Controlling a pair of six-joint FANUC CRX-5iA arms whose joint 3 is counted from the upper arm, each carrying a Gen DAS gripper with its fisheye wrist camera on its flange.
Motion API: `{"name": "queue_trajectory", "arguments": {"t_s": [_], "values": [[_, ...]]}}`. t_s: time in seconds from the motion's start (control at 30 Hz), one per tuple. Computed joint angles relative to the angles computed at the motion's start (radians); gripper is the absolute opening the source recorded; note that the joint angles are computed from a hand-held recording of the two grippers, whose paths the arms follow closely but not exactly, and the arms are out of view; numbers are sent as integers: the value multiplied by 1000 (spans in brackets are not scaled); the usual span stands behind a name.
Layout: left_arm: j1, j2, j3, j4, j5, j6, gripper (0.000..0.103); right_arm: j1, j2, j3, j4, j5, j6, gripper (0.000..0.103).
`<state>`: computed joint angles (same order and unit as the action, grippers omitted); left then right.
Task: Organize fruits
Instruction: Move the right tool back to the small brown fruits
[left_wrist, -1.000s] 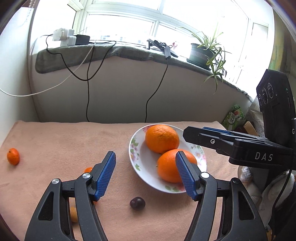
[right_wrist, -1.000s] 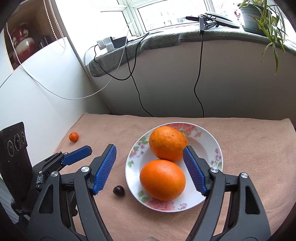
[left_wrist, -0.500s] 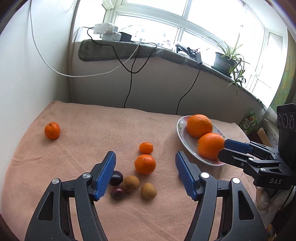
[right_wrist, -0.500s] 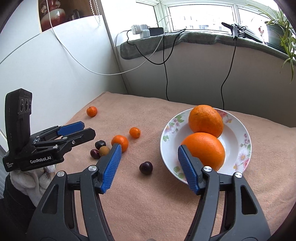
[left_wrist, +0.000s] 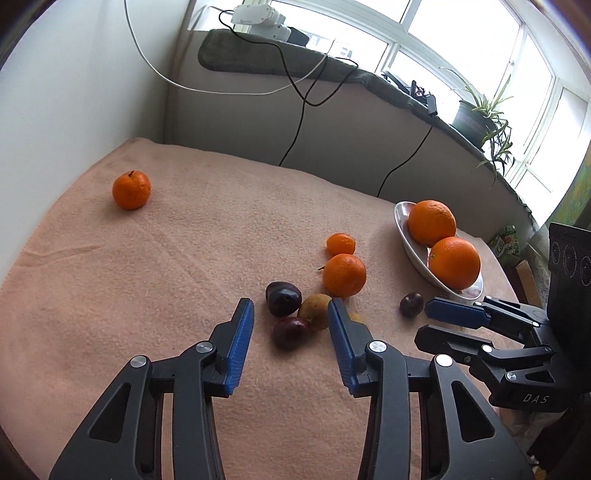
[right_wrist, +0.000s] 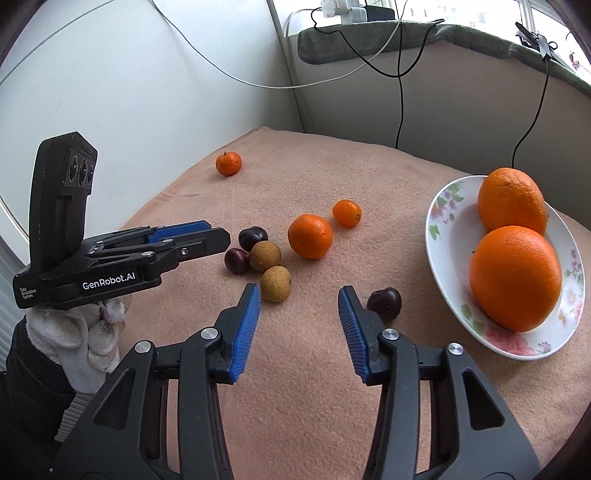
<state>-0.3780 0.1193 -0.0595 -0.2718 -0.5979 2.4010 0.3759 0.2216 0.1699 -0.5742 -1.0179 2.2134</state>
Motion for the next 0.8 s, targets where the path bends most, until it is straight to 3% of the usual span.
{"name": "queue_trajectory", "arguments": {"t_s": [0.13, 0.53, 0.8], "values": [[17, -3, -31, 51, 28, -35, 37, 32, -1, -19, 27, 23, 3, 43], [22, 18, -37, 115, 12, -119, 36, 79, 53, 6, 86, 34, -1, 37], [33, 22, -46, 141, 21, -133, 28, 90, 81, 27, 97, 23, -3, 33]]}}
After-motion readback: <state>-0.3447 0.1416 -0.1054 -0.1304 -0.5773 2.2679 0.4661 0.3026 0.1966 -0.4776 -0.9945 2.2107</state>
